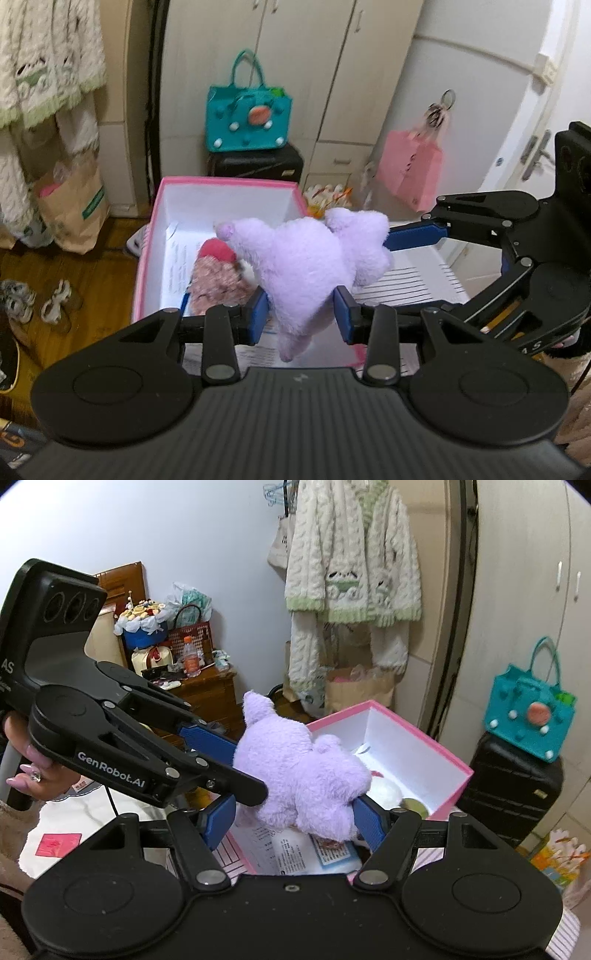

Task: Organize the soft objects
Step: 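Lift the lavender plush with the right tool and carry it over the box, then lower the lavender plush into the box and open the right tool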

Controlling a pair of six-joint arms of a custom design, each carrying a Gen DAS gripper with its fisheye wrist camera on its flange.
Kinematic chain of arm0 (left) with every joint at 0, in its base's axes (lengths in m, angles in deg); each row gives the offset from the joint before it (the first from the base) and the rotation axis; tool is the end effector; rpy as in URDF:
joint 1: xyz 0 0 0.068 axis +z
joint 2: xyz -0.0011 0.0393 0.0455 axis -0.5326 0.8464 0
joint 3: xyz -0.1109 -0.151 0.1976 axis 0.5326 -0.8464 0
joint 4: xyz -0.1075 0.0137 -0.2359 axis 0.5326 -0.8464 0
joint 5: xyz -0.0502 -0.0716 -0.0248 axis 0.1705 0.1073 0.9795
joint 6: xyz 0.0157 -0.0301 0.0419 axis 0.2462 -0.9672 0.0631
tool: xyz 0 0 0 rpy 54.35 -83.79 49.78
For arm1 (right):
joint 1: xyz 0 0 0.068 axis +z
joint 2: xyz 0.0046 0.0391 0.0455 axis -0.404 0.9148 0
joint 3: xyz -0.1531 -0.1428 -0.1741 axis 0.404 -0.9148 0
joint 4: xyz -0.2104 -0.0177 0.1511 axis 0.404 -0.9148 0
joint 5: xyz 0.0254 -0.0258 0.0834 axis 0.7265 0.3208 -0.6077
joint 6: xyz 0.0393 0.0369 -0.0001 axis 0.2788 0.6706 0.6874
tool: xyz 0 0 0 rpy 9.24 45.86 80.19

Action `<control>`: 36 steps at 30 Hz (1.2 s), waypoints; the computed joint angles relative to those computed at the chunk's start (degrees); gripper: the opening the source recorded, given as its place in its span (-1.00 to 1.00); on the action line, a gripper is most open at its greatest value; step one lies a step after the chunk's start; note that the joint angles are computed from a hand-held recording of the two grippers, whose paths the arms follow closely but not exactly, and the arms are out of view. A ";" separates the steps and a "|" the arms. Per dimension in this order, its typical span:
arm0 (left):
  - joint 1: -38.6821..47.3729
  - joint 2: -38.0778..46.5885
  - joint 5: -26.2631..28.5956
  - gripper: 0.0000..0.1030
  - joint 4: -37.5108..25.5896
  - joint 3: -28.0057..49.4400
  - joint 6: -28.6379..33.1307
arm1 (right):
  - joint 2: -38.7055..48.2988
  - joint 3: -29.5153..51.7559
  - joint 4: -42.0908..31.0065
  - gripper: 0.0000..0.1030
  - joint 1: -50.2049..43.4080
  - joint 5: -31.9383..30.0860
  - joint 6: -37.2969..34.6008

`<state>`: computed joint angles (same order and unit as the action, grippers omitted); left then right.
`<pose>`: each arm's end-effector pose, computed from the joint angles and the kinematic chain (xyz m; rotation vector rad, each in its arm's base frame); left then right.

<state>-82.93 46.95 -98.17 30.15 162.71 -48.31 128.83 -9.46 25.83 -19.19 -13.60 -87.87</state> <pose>0.2453 -0.2751 0.3271 -0.0492 2.2845 -0.3046 0.3050 0.0495 0.3104 -1.2147 1.9920 0.6502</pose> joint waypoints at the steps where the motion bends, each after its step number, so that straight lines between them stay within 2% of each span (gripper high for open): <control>1: 1.05 0.09 1.08 -0.29 0.22 -0.49 -0.04 | 1.19 0.26 0.76 0.42 0.80 0.47 0.98; 8: 8.53 3.52 8.49 -0.29 2.89 -2.60 -0.46 | 9.83 2.97 6.44 0.25 5.25 4.66 6.93; 10: 9.89 5.01 9.48 -0.29 2.58 -2.31 0.32 | 12.98 4.95 5.99 0.16 5.98 5.71 8.05; 13: 10.41 7.89 8.45 -0.29 0.45 0.19 4.72 | 17.03 7.81 3.62 0.00 5.84 5.70 8.89; 17: 11.78 9.83 11.30 -0.28 -2.11 2.34 6.67 | 20.01 9.85 1.01 -0.10 5.77 6.17 9.04; 26: 14.27 17.07 13.08 -0.27 -6.46 10.15 8.76 | 21.77 10.56 3.26 -0.10 7.47 11.08 11.40; 33: 15.97 19.62 13.67 -0.27 -6.10 12.51 8.94 | 21.76 9.71 8.24 -0.08 9.07 14.82 13.76; 36: 17.23 20.40 15.09 -0.27 -5.61 13.10 7.94 | 23.32 11.86 6.78 -0.08 9.10 14.38 14.42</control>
<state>-65.70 67.35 -83.08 24.54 175.81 -40.37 152.14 2.40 32.62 -10.09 0.78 -73.45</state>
